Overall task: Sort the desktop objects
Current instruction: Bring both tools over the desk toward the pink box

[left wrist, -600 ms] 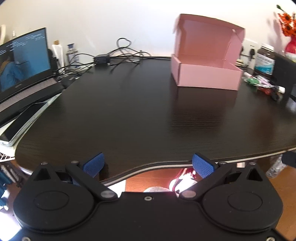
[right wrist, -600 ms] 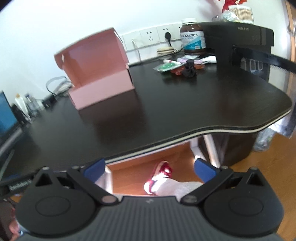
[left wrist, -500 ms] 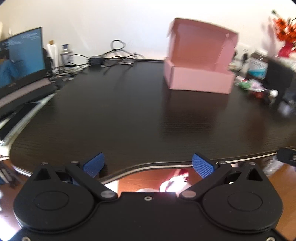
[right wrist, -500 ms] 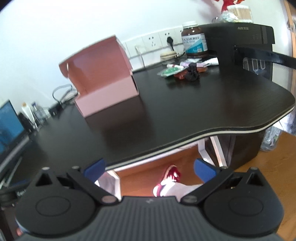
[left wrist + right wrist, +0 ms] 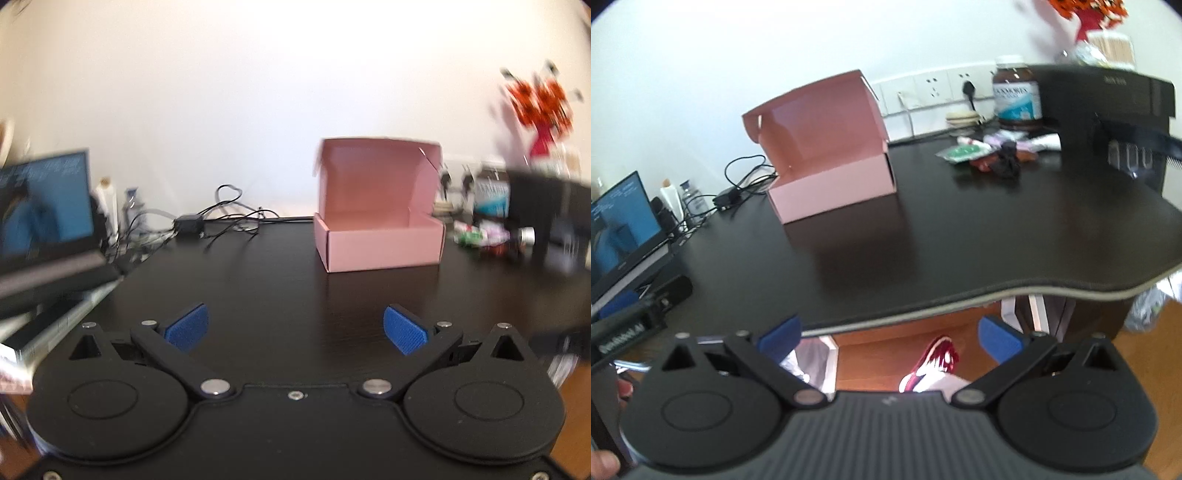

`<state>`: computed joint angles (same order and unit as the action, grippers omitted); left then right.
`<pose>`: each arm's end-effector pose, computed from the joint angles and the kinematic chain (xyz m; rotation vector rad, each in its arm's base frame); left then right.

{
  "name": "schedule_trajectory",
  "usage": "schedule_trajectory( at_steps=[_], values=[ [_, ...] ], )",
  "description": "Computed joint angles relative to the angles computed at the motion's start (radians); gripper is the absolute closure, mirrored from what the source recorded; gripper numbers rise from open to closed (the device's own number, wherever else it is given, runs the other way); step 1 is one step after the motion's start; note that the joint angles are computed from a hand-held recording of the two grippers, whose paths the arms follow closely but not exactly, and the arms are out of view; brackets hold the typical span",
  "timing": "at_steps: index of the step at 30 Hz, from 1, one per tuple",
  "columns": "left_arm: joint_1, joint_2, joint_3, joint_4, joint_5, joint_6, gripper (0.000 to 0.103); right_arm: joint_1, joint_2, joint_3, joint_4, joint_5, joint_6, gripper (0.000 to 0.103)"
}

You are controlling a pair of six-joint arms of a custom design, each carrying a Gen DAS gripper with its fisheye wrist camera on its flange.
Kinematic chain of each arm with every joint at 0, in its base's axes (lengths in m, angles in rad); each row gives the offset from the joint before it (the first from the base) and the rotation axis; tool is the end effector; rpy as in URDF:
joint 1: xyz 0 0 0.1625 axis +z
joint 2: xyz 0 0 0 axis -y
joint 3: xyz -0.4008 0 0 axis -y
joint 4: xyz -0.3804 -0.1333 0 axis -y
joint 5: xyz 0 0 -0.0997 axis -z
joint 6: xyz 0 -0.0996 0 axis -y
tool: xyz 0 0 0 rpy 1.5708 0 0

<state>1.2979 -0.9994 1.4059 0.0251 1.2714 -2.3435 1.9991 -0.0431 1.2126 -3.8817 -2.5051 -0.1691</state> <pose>-0.0080 -0.6321 0.2189 0.9637 2.0513 -1.3068 0.3160 -0.5640 -0.1044 -0.0301 -2.0822 1.3903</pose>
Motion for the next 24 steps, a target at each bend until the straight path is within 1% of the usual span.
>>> schedule_trajectory(
  at_steps=[2, 4, 6, 7, 9, 11, 13, 16, 18, 19, 21, 24],
  values=[
    [-0.006, 0.029, -0.044, 0.03, -0.025, 0.035, 0.0, -0.004, 0.005, -0.025, -0.003, 0.005, -0.054, 0.001],
    [0.002, 0.049, -0.082, 0.055, -0.013, 0.018, 0.0, -0.005, 0.011, -0.064, 0.027, -0.012, -0.088, 0.001],
    [0.003, 0.076, -0.129, 0.1, -0.042, -0.013, 0.0, -0.009, 0.011, -0.086, 0.051, -0.018, -0.106, 0.001],
    [0.004, 0.09, -0.147, 0.114, -0.058, -0.015, 0.0, -0.012, 0.009, -0.089, 0.055, -0.015, -0.108, 0.001],
    [0.009, 0.093, -0.154, 0.127, -0.049, -0.01, 0.0, -0.014, 0.009, -0.108, 0.087, -0.017, -0.095, 0.001],
    [0.014, 0.079, -0.129, 0.091, -0.033, -0.002, 0.0, -0.015, 0.013, -0.133, 0.145, -0.042, -0.062, 0.001],
    [0.02, 0.072, -0.119, 0.071, -0.024, -0.001, 0.0, -0.018, 0.021, -0.154, 0.159, -0.042, -0.068, 0.001],
    [0.019, 0.108, -0.19, 0.147, -0.041, -0.019, 0.0, -0.02, 0.035, -0.185, 0.16, -0.033, -0.103, 0.001],
    [0.02, 0.149, -0.267, 0.223, -0.062, -0.032, 0.0, -0.025, 0.031, -0.184, 0.171, -0.013, -0.104, 0.001],
    [0.025, 0.165, -0.302, 0.258, -0.056, -0.046, 0.0, -0.028, 0.028, -0.181, 0.171, 0.002, -0.106, 0.001],
    [0.032, 0.182, -0.333, 0.287, -0.038, -0.07, 0.0, -0.033, 0.034, -0.193, 0.157, 0.022, -0.115, 0.001],
    [0.037, 0.175, -0.323, 0.256, -0.023, -0.082, 0.0, -0.039, 0.046, -0.226, 0.166, 0.018, -0.123, 0.001]
  ],
)
